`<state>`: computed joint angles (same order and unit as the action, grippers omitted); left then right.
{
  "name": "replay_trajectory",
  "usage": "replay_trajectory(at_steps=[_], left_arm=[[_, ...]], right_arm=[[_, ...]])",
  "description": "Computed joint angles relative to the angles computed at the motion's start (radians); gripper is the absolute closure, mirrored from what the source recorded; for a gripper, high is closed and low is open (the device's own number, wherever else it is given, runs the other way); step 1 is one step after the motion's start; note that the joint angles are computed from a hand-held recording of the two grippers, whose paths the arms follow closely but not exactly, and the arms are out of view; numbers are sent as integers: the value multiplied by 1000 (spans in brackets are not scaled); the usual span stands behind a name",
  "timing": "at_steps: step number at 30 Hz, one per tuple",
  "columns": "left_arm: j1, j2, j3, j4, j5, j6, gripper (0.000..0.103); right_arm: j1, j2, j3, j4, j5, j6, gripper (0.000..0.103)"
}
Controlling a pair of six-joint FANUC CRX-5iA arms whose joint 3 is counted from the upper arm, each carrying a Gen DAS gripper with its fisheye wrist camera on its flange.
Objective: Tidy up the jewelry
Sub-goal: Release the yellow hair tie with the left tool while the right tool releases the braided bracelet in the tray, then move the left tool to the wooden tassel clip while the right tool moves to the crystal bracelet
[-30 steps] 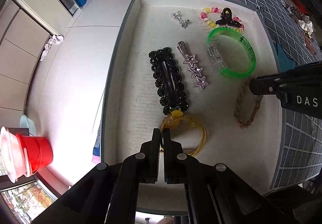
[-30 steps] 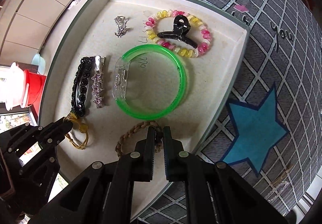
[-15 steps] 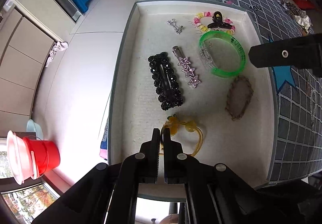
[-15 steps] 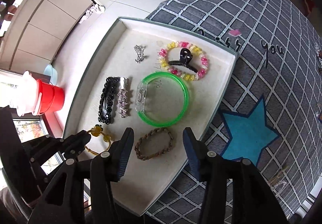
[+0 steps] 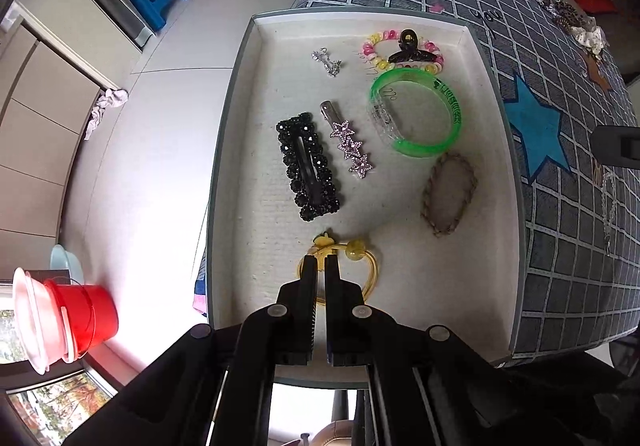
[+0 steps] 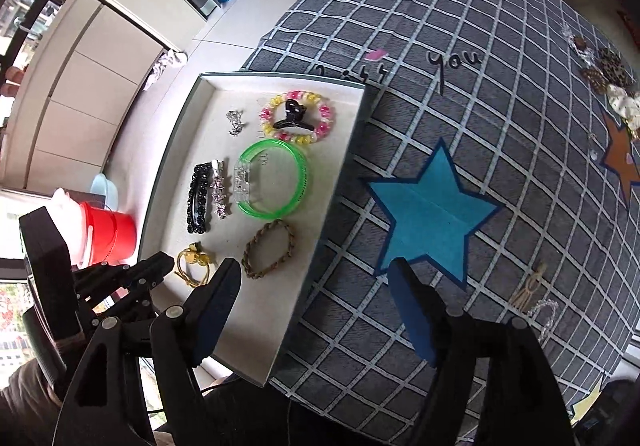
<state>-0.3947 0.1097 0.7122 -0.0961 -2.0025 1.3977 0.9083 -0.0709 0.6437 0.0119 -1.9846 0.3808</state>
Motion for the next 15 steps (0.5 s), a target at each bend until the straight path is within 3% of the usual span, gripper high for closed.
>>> replay_trajectory(at_steps=[2, 3, 15], left_arm=[[-11, 4, 12, -7, -10, -2, 11], [-22, -6, 6, -26, 4, 3, 0], [-129, 50, 136, -143, 2, -31, 0]], right_arm=[[12, -32, -31, 7, -5, -44, 22], [19, -48, -46, 14, -8, -67, 22], [129, -259, -239, 82, -67, -368, 17]])
